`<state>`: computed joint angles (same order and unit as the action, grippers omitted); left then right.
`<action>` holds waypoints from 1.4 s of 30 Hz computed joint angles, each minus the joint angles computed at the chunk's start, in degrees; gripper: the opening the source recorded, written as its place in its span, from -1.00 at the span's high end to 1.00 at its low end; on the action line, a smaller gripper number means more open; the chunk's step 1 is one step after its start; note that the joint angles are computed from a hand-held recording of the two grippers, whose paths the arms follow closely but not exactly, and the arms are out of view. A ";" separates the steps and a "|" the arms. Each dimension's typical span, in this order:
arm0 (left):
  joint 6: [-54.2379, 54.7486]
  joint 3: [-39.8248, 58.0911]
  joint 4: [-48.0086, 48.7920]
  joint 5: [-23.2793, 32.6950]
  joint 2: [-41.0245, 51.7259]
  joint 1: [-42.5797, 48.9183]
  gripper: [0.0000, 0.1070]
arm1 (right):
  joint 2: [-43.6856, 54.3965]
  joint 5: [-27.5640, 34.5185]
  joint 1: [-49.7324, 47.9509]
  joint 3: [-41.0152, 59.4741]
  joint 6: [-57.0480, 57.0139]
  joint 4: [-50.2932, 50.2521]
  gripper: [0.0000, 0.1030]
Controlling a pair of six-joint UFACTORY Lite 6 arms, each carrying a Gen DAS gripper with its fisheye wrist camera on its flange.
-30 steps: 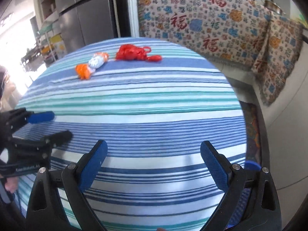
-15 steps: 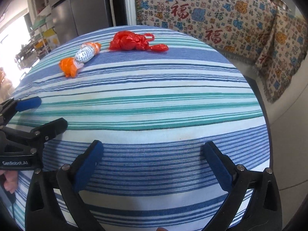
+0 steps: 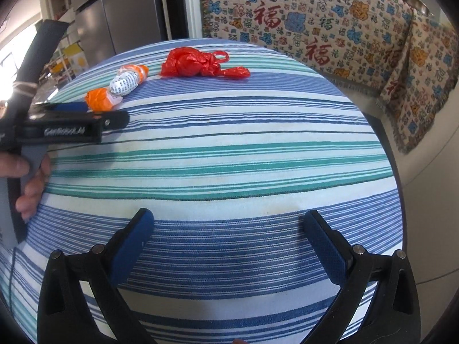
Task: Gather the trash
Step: 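Grasp the orange-and-white wrapped snack with the left tool, then grasp the red plastic bag with the right tool while the left tool holds the snack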
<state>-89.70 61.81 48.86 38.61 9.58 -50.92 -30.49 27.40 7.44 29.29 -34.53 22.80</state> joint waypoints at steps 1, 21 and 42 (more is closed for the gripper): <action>0.93 1.01 -0.01 -0.65 0.93 0.97 -0.90 | -0.15 0.05 -0.05 -0.10 -0.05 0.00 -0.99; -6.51 -23.60 0.96 5.81 -26.45 -10.32 0.14 | 26.48 -3.44 0.23 19.04 -21.45 15.06 -1.00; -7.80 -24.34 2.62 4.87 -26.69 -9.46 0.13 | 28.35 -4.90 3.60 22.59 -13.20 8.51 0.78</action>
<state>-97.50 37.46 51.48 43.48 -17.10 -60.38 -2.14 22.50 11.04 51.88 -47.73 31.30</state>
